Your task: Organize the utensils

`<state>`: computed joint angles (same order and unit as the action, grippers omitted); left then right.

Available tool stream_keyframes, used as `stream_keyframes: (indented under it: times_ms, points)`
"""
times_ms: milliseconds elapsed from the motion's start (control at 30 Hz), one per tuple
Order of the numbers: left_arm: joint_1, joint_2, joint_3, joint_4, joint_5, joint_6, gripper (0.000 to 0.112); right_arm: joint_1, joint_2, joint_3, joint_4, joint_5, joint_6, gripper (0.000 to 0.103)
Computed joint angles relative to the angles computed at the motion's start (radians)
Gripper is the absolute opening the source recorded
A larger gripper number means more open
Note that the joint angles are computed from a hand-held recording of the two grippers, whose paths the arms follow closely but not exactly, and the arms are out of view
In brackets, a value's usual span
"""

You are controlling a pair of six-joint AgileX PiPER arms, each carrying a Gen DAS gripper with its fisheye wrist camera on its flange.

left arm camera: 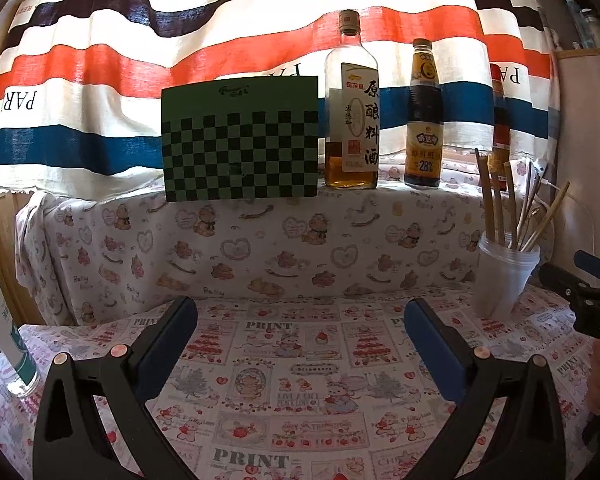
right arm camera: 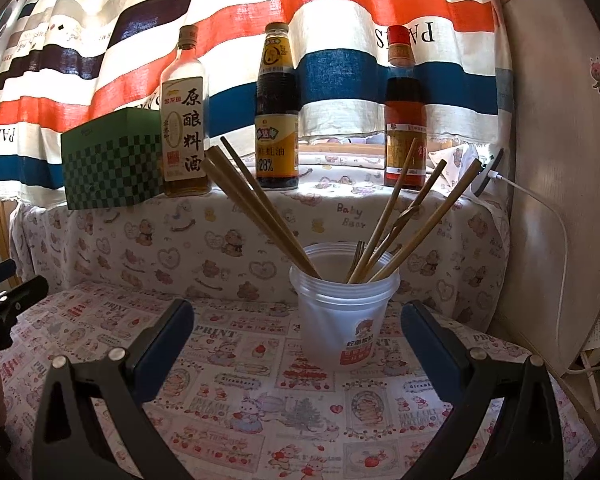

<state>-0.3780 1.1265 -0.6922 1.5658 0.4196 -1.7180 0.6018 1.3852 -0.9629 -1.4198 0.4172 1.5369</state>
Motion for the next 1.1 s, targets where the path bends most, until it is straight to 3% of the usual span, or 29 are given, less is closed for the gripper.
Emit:
stream_keyframes:
  times_ms: [1100]
  points:
    - [0.006,0.002,-0.001,-0.002,-0.01,0.002,0.103,-0.004,0.004,-0.009,0.037,-0.002,-0.034,0.103]
